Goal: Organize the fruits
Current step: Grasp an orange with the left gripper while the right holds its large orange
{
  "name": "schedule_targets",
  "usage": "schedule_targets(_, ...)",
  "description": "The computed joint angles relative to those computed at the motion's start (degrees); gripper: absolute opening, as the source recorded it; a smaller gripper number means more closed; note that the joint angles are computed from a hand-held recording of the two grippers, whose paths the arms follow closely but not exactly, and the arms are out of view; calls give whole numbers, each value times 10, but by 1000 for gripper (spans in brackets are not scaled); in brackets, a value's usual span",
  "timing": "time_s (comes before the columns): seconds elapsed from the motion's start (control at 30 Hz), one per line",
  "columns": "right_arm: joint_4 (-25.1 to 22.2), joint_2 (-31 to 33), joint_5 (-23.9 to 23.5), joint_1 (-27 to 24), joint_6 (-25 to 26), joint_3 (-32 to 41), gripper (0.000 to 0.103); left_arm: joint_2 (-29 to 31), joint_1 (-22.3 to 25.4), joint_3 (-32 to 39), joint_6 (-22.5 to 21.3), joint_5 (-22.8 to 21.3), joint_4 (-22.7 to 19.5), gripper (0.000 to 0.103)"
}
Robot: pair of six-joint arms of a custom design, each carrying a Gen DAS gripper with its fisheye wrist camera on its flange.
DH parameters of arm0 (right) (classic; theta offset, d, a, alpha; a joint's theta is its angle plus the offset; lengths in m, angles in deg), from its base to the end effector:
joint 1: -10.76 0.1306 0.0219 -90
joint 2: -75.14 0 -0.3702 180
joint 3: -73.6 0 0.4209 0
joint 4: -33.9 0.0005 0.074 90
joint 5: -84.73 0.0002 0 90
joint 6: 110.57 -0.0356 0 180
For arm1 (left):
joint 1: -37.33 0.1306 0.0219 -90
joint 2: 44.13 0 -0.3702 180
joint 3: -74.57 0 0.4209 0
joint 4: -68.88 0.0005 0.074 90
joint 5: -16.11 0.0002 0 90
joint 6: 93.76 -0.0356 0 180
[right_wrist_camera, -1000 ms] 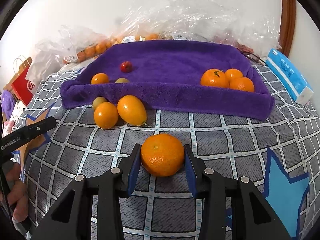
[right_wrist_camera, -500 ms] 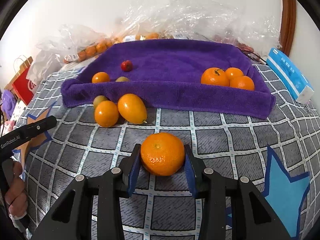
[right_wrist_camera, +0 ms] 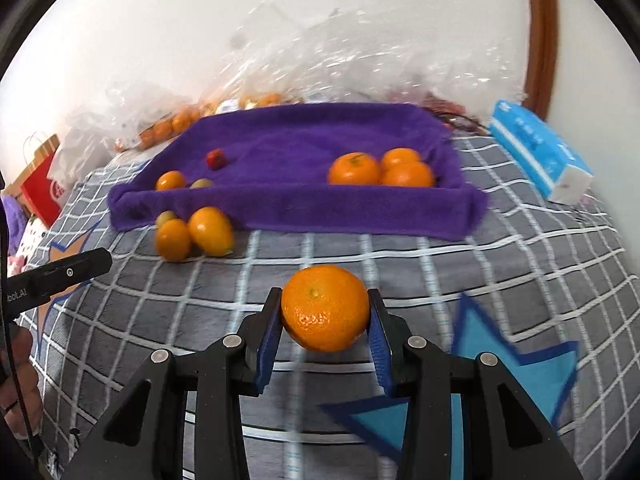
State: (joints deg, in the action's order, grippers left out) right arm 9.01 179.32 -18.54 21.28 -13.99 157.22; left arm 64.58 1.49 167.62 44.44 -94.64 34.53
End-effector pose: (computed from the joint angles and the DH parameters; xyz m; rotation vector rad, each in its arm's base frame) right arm 0.5716 0.1139 0.2641 -0.4612 2.3125 0.3070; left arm 0.5054 -0.3501 0.2853 -0.4137 2.3484 -0.2559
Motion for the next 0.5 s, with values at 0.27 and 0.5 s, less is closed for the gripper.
schedule_targets(0.27, -4, 3, -24, -24, -9, -5, 40, 66, 2, 75, 17, 17, -28, 38)
schedule_targets(0.5, -9, 3, -44, -25, 2, -6, 40, 81, 6, 97, 37, 13, -45, 32)
